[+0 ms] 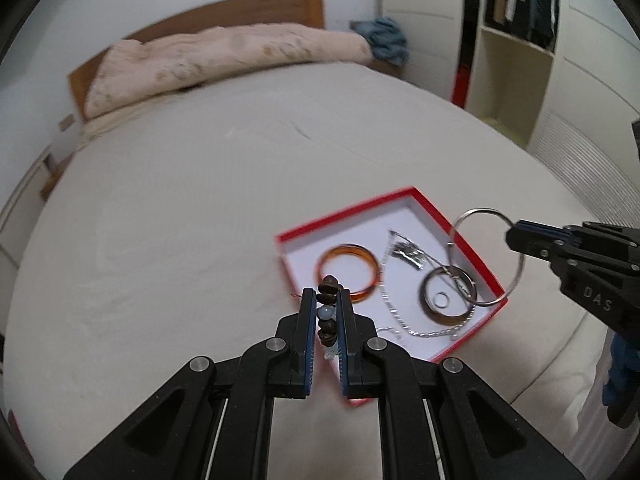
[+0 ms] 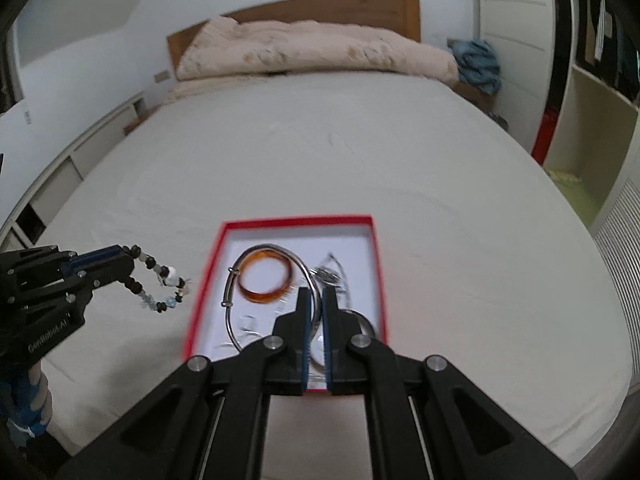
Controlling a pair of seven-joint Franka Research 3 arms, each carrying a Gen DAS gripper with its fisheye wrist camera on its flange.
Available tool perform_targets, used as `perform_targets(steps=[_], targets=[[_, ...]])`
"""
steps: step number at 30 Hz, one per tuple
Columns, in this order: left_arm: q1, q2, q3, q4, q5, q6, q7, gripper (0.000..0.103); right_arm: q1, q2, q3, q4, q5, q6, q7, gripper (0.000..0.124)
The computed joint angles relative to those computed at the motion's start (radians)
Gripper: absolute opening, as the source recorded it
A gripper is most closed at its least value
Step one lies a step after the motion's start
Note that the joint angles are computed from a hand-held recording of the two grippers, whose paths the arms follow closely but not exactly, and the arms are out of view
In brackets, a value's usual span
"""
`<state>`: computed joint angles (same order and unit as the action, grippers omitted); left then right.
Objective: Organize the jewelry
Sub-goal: 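Carry the beaded bracelet and silver bangle over the red box and lower them, then open both tools to release the bracelet and bangle into the box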
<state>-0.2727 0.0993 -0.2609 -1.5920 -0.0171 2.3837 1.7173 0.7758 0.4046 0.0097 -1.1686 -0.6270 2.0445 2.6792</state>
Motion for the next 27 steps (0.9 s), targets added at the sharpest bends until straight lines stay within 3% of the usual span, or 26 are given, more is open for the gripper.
perform_targets(steps=[8,19,21,23,27], targets=[[-0.04,0.155,-0.02,0.095,0.046,-0.077,-0.032,0.01,-0.062,0.002,0.009,-0.113,0.085,0.067,-0.021,0.005],[-0.041,0.203,-0.022,0.086,0.059,-0.115,-0.077,0.012,-0.079,0.007,0.007,-0.183,0.146,0.083,0.007,0.006],[-0.034,0.201,-0.026,0.083,0.043,-0.117,-0.075,0.022,-0.08,0.004,0.008,-0.187,0.149,0.084,0.009,0.006],[-0.03,0.187,-0.027,0.065,0.034,-0.099,-0.078,0.039,-0.079,0.001,0.008,-0.188,0.148,0.078,0.011,0.009],[-0.024,0.157,-0.025,0.045,0.027,-0.083,-0.076,0.043,-0.07,-0.013,0.009,-0.187,0.132,0.066,0.026,0.028]])
